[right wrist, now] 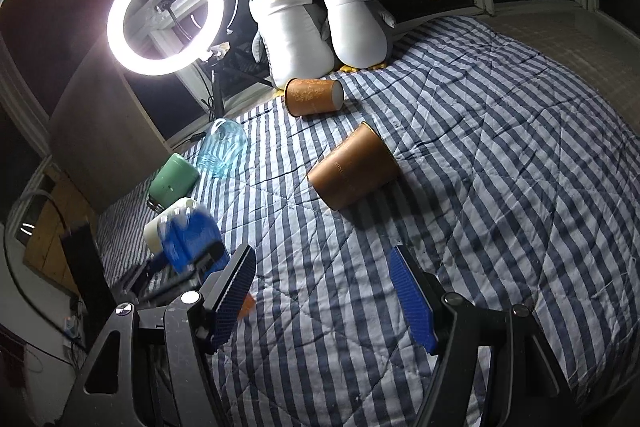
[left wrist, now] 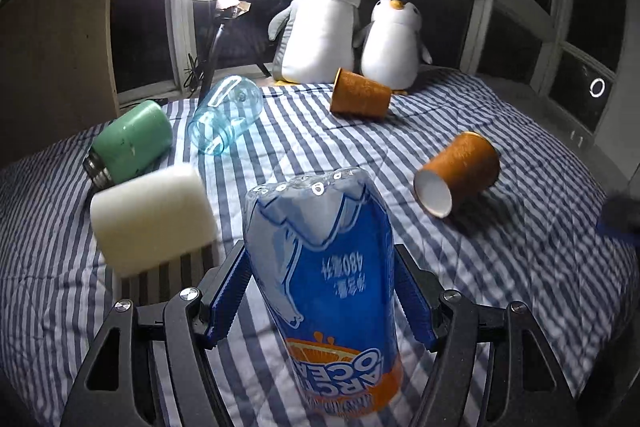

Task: Flip cup upside down
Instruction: 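Lower the blue bottle onto the bed with the left tool and open it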

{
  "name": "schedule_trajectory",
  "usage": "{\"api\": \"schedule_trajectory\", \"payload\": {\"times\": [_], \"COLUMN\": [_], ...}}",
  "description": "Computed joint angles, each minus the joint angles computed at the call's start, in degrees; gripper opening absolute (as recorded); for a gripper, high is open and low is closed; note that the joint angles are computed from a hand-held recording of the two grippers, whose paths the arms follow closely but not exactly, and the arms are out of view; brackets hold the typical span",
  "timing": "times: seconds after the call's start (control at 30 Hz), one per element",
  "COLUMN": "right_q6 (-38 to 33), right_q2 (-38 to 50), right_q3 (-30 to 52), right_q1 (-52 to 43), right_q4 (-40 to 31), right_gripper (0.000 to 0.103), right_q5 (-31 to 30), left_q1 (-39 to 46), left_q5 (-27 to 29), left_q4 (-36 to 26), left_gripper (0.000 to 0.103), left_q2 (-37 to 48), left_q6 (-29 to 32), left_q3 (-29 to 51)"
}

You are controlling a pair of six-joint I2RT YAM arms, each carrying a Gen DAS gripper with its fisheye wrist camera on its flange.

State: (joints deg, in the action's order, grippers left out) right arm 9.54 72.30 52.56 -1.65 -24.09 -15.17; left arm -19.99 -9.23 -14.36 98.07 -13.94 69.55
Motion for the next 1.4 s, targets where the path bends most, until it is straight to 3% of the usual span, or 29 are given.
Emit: {"api": "schedule_trajectory", "payload": {"times": [0.27,0.57,0.83,1.13,1.2,1.27,1.4], "right_q6": [1.0,1.6,1.0,-1.0,-1.8,-2.8,-4.5], "right_q2": [-2.9,-5.2,-9.8,-20.1,-23.0,-26.8,-31.6], "right_q3": [-1.5,-2.8,-5.5,-13.4,-16.2,-20.1,-25.4], "right_q1": [1.5,4.1,8.5,22.9,27.2,32.2,41.8], "right_q4": [0.0,-0.2,1.4,8.5,11.6,15.9,22.2], "right_gripper": [0.065,0.065,0.065,0.077,0.08,0.09,0.094], "right_q5": [1.0,2.8,9.2,28.4,34.3,40.5,52.8], "left_q1": [-1.3,-2.1,-2.6,0.1,0.2,-1.0,-4.8], "left_q5": [1.2,2.5,1.0,-1.8,-4.5,-8.7,-18.8], "left_q4": [0.4,2.0,2.5,-0.4,0.2,1.1,0.4], "left_gripper": [0.073,0.088,0.092,0.098,0.098,0.099,0.101], "left_q2": [-5.1,-8.7,-13.9,-32.0,-37.3,-43.0,-54.1], "left_q6": [2.2,2.5,3.7,4.4,5.2,6.1,7.3], "left_q3": [-5.7,-10.9,-13.8,-20.7,-22.7,-24.8,-27.9]}}
